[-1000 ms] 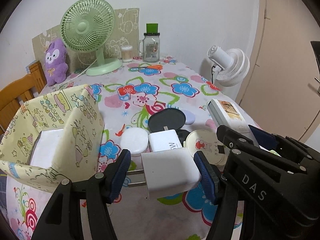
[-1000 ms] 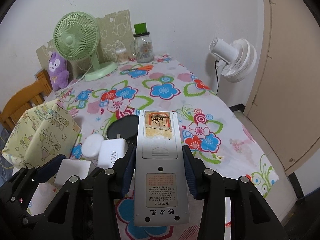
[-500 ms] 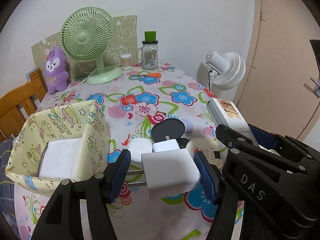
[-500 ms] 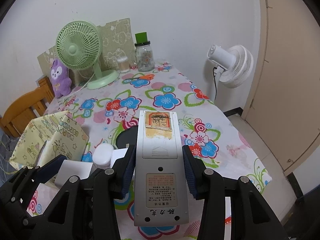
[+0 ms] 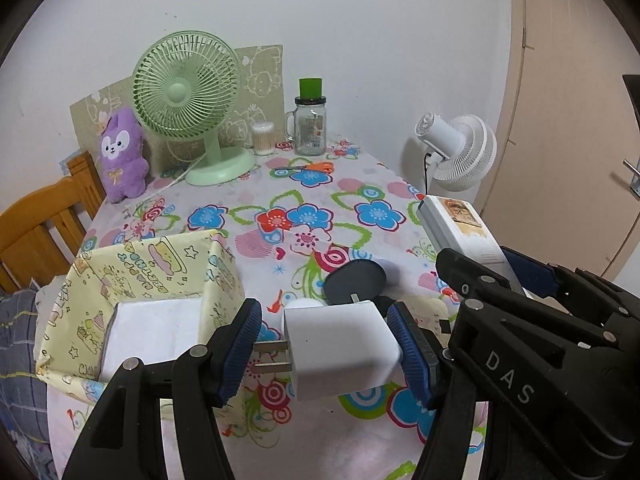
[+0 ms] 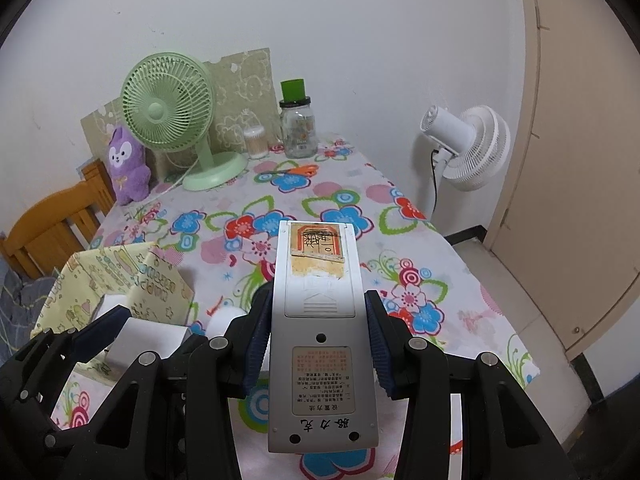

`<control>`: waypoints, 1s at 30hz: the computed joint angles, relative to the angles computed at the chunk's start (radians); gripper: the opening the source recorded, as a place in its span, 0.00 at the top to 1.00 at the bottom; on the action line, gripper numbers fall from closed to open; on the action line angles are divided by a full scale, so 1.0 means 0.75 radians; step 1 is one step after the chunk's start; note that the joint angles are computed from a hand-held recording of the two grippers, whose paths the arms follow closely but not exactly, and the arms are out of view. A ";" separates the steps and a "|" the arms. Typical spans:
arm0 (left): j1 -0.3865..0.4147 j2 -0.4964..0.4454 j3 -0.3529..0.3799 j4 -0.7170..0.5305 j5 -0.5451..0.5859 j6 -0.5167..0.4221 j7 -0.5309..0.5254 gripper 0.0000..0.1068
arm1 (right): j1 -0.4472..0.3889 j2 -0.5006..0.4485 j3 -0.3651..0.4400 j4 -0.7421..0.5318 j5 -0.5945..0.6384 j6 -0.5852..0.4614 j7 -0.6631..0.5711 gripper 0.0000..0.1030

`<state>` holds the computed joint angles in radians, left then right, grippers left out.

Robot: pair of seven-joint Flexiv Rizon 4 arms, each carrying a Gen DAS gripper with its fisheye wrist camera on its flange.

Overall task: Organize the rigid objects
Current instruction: 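Carry the remote and charger with both tools over the yellow fabric box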

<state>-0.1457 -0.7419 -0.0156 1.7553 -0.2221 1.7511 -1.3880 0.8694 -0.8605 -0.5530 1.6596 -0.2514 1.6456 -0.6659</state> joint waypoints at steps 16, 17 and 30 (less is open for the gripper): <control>0.077 0.022 -0.030 -0.011 0.004 -0.057 0.014 0.37 | -0.053 -0.010 0.073 -0.116 -0.099 -0.078 0.043 0.53; 0.081 0.023 -0.032 -0.012 0.004 -0.059 0.014 0.37 | -0.059 -0.012 0.080 -0.125 -0.108 -0.080 0.048 0.53; 0.178 0.038 -0.071 0.003 0.001 -0.067 0.029 0.37 | -0.095 -0.039 0.164 -0.255 -0.245 -0.168 0.107 0.53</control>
<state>-0.0125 -0.7137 -0.0688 1.7571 -0.2211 1.7010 -1.3659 0.7984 -0.8896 -0.4299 1.4686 -0.4352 1.5195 -0.5860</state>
